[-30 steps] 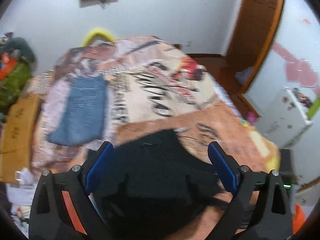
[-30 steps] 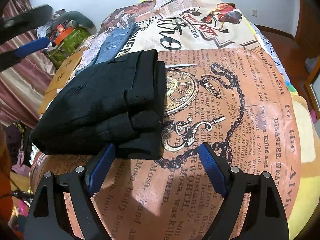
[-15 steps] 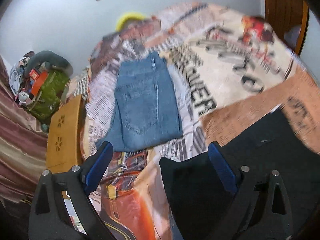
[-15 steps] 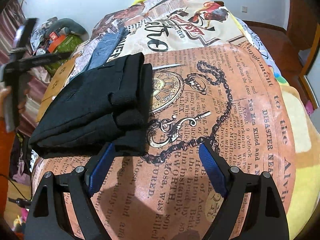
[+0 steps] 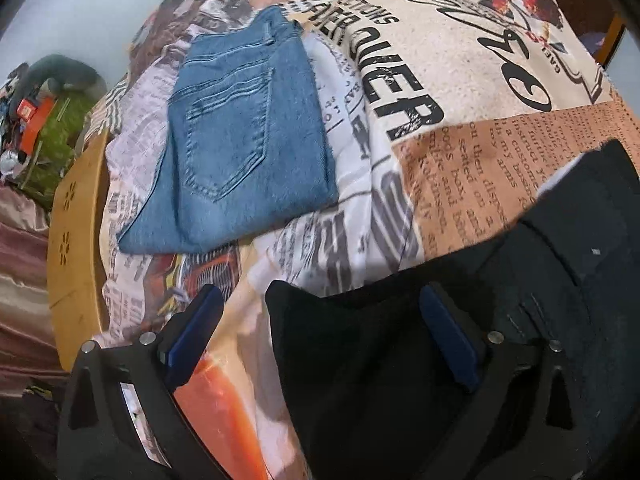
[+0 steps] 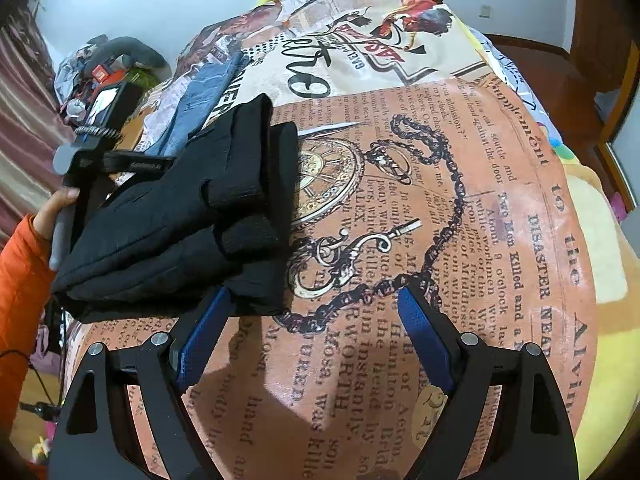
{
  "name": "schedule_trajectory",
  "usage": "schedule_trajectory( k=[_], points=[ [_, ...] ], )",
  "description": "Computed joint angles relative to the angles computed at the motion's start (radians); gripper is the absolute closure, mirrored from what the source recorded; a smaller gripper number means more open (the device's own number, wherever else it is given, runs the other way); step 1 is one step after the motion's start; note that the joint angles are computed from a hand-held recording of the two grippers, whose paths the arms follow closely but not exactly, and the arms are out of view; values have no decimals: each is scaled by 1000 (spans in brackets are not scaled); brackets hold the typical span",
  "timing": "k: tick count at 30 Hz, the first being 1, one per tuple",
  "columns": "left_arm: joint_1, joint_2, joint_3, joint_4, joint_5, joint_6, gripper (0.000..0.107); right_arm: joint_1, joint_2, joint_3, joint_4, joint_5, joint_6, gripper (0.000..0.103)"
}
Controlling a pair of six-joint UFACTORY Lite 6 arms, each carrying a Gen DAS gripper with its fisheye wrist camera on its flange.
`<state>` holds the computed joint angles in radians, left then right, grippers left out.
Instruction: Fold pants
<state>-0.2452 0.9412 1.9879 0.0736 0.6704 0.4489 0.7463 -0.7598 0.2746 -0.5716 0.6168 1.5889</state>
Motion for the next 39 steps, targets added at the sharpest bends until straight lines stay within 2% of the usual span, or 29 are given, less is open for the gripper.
schedule_trajectory(
  k=[8,13,18,24,26,33,36,37,39],
  points=[
    [74,-281,-381,9,-124,-23,7,147,-75,35,-68,178,125,20],
    [126,-507,-622,-73,-142,121,7,263,-73,83,-122,279,212,20],
    [164,-665,-783,-215,-120,272,7,332,-14,131,-165,300,277,20],
    [204,-734,-833,-400,39,386,7,395,68,189,-210,307,325,20],
    [206,-756,-845,-429,64,408,7,412,82,188,-221,308,346,20],
    [296,-787,-773,-581,210,516,7,411,86,122,-224,242,416,20],
    [314,-836,-817,-606,221,582,7,427,62,101,-244,240,450,20],
    [312,-870,-860,-611,200,614,7,433,62,98,-256,234,461,24],
    [300,-916,-930,-598,140,650,7,432,73,98,-273,203,465,41]
  ],
)
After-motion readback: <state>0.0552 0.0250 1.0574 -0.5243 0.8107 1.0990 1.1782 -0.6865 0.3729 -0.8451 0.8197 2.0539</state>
